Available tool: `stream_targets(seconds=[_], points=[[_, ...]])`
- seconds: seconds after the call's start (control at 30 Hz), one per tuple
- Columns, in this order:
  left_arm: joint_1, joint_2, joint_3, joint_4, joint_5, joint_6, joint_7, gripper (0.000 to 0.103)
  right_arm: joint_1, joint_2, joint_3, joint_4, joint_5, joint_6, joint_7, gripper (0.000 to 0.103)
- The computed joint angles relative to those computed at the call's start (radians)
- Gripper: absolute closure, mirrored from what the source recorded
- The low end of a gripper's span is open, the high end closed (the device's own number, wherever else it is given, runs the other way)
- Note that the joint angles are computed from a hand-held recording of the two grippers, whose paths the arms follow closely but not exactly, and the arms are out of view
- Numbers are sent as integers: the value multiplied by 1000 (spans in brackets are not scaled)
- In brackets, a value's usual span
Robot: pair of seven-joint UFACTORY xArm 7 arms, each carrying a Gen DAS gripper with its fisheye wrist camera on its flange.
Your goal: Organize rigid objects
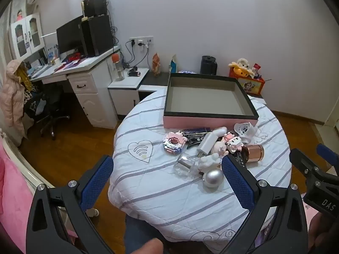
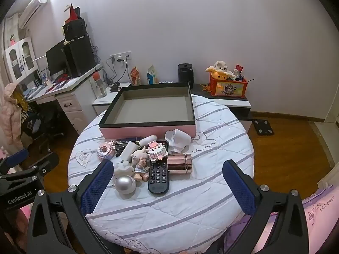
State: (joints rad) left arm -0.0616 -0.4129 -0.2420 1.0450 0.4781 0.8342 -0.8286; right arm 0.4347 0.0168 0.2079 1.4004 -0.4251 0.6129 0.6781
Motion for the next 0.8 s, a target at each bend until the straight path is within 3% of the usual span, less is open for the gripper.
stream_targets(seconds=[0.17, 0.47, 0.63, 0.73, 0.8], points=[[-3, 20, -3, 29, -5, 45, 1, 0, -2, -5, -1, -7, 8, -5, -3, 0], [0, 19, -38, 19, 91, 46, -74, 0, -8, -16, 1, -30, 5, -24, -1, 0], [-18, 27, -32, 13, 79, 27, -88, 0, -24, -14, -5, -40, 61, -59, -68, 0], [-24, 59, -51, 45, 100, 92, -100, 0, -32, -25, -12, -66, 107, -98, -121, 0], [-42, 68, -32, 51, 70, 90, -101, 0, -37, -17, -13, -70, 138, -121, -157, 0]])
